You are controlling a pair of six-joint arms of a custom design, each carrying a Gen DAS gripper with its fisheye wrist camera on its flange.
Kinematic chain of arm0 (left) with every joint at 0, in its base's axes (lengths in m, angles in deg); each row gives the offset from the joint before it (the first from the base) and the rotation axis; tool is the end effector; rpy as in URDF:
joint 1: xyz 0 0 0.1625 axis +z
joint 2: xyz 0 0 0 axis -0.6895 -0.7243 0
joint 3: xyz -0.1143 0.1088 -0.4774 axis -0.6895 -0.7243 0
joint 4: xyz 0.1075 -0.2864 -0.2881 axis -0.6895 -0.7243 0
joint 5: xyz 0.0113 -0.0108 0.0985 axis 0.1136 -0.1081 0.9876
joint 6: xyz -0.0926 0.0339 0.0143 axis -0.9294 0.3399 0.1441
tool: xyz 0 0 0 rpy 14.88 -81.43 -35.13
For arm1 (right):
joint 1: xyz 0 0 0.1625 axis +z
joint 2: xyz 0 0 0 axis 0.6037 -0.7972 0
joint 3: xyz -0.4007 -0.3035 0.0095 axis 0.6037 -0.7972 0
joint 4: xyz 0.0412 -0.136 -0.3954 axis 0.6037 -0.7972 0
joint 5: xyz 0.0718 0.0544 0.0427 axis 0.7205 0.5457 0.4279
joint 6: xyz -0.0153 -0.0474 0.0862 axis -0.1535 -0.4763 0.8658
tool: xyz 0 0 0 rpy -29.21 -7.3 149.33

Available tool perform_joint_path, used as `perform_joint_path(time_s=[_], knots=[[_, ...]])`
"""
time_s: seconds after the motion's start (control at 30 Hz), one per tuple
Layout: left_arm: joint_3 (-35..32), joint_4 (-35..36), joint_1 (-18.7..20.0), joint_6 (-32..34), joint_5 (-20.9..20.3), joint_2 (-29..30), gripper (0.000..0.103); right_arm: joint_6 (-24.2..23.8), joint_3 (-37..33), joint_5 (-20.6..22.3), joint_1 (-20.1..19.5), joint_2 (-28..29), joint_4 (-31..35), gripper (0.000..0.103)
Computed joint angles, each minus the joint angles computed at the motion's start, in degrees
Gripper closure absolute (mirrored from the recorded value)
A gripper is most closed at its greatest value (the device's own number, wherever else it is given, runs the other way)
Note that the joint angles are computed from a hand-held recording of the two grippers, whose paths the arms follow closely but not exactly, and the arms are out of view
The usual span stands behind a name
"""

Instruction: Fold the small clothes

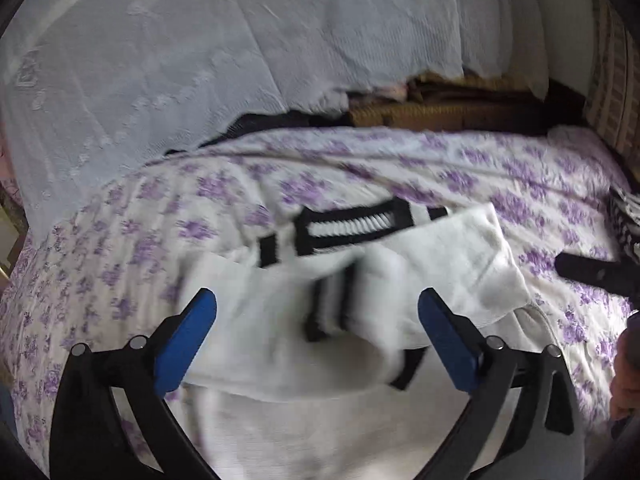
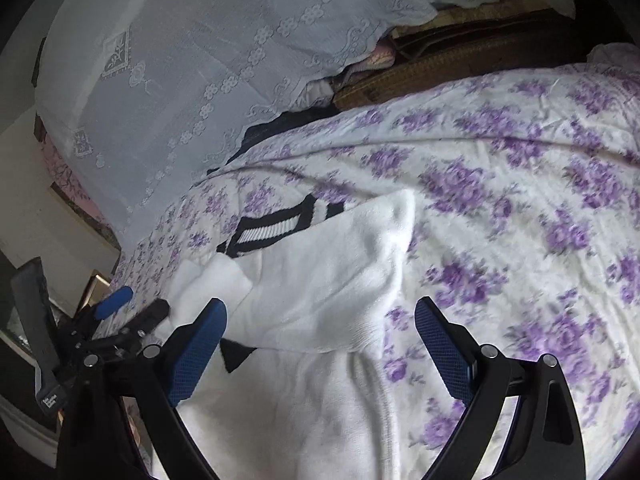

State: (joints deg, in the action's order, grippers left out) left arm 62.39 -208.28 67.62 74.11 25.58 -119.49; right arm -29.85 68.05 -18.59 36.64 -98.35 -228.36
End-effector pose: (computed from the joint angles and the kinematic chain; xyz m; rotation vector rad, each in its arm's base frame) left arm -0.4035 -0.4080 0.0894 1.0141 2.2023 -0.7820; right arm 0.0413 -0.3234 0.3624 -0.0873 -2.5966 1.2502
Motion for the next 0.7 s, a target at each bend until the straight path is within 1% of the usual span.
perform_joint_path(time_s=[0.03,0.1,0.13,0.17,0.2,0.27,0.3,0.33,0.37,0.4,0.47,0.5,0.53,0.57,0.6,0.63,0.67,0.7], knots=[[0.90,-0.91,0.55,0.30,-0.45,-1.20,0.005,0.80,-0.22,-0.36,1.27,1.42,0.01,0.007],[1.55,0.59,1.74,-1.41,-0.62,-3.14,0.005,2.63,-0.87,-1.22,4.08,4.12,-0.01,0.007],[1.66,1.99,2.51,-2.99,0.09,-3.75,0.005,3.26,-1.17,-2.37,5.70,5.48,-0.33,0.007],[1.54,4.13,3.27,-4.87,1.22,-4.05,0.005,3.73,-1.61,-5.06,8.10,7.48,-1.41,0.007],[1.26,6.39,4.04,-6.59,2.42,-4.17,0.005,3.89,-2.16,-9.12,11.17,10.28,-3.70,0.007],[-0.57,15.06,6.38,-12.98,6.06,-4.02,0.005,3.66,-3.44,-16.38,16.28,15.08,-6.75,0.007],[-1.44,18.58,7.78,-15.72,6.87,-4.07,0.005,3.60,-4.28,-19.14,18.34,17.23,-6.85,0.007],[-2.36,20.50,9.59,-17.62,6.58,-4.09,0.005,3.22,-4.88,-21.13,19.88,19.06,-7.12,0.007],[-2.79,20.03,11.40,-17.94,5.33,-4.21,0.005,2.05,-5.60,-24.17,21.88,21.55,-8.23,0.007],[-3.12,19.36,13.05,-17.93,3.91,-4.31,0.005,-0.36,-6.39,-29.09,24.65,25.33,-11.21,0.007],[-3.49,18.95,15.56,-18.05,2.14,-4.31,0.005,-7.47,-7.99,-38.11,28.68,32.97,-18.72,0.007],[-3.54,18.44,16.48,-17.33,1.11,-4.28,0.004,-11.44,-9.06,-41.97,29.84,36.82,-22.47,0.007],[-3.44,17.37,17.30,-16.24,-0.32,-4.40,0.004,-14.38,-9.81,-44.45,30.14,39.34,-25.22,0.007],[-3.18,16.32,17.57,-15.71,-0.91,-4.46,0.004,-17.08,-10.87,-46.95,30.15,41.77,-27.69,0.010],[-3.11,16.05,17.56,-15.48,-0.96,-4.50,0.004,-19.28,-11.71,-48.85,29.81,43.68,-29.69,0.014],[-3.07,16.18,17.33,-15.08,-0.35,-4.40,0.004,-20.52,-11.89,-48.59,28.86,44.19,-29.99,0.022],[-3.04,16.36,16.92,-14.94,0.41,-4.13,0.004,-20.10,-11.18,-45.93,27.81,42.95,-29.36,0.033],[-2.91,16.57,16.57,-14.72,1.31,-3.87,0.004,-19.91,-10.48,-44.06,27.31,41.99,-30.20,0.044]])
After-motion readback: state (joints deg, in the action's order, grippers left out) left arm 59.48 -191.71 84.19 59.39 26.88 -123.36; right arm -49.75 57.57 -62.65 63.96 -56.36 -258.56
